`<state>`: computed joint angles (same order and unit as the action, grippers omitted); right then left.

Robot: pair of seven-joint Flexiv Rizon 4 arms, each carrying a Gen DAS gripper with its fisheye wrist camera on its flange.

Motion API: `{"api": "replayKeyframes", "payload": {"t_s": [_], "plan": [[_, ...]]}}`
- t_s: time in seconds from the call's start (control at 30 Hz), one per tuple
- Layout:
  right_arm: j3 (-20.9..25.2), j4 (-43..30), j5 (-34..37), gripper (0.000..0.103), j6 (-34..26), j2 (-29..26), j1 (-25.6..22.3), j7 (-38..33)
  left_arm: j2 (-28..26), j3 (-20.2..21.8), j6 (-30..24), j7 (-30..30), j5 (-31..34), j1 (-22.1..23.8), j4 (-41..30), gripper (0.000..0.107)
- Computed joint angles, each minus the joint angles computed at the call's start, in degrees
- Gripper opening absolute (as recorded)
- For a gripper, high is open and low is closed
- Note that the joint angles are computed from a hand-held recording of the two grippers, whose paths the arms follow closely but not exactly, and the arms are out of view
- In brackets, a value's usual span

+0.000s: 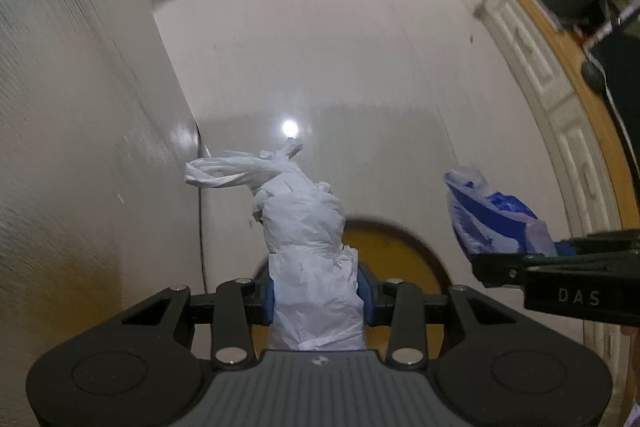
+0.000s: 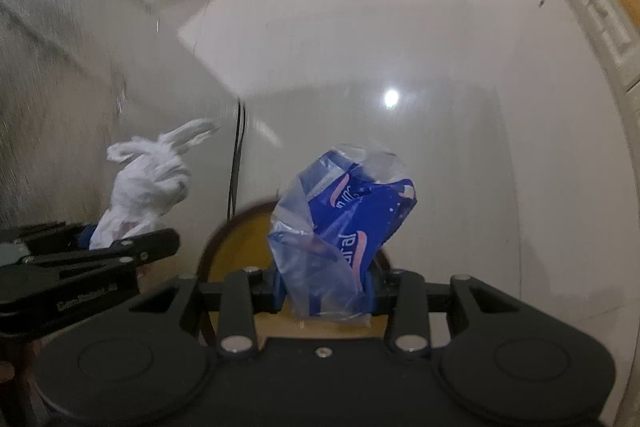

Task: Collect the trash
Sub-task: 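Carry both held bags over the yellow trash bin with both tools, then open the left tool over the bin while the right tool releases the blue bag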

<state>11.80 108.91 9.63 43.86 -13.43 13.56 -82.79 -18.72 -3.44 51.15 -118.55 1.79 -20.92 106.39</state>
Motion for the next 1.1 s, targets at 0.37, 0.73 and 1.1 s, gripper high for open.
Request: {"api": "replayKeyframes", "payload": {"t_s": [0.37,0.73,1.1], "plan": [[0.7,-1.2,0.2,0.038,-5.0,-2.7,1.1,-3.2,-2.3,-1.9,-1.0,5.1,-5.2,0.4,2.7,0.04],[0.8,-3.2,0.4,0.053,-7.1,-5.0,0.8,-6.3,-2.2,-1.3,-1.7,5.3,-5.8,0.2,4.6,0.04],[0.7,-2.9,0.2,0.07,-6.8,-5.4,0.4,-6.6,-4.7,-1.3,-4.8,5.0,-3.9,-1.0,0.4,0.047]]}}
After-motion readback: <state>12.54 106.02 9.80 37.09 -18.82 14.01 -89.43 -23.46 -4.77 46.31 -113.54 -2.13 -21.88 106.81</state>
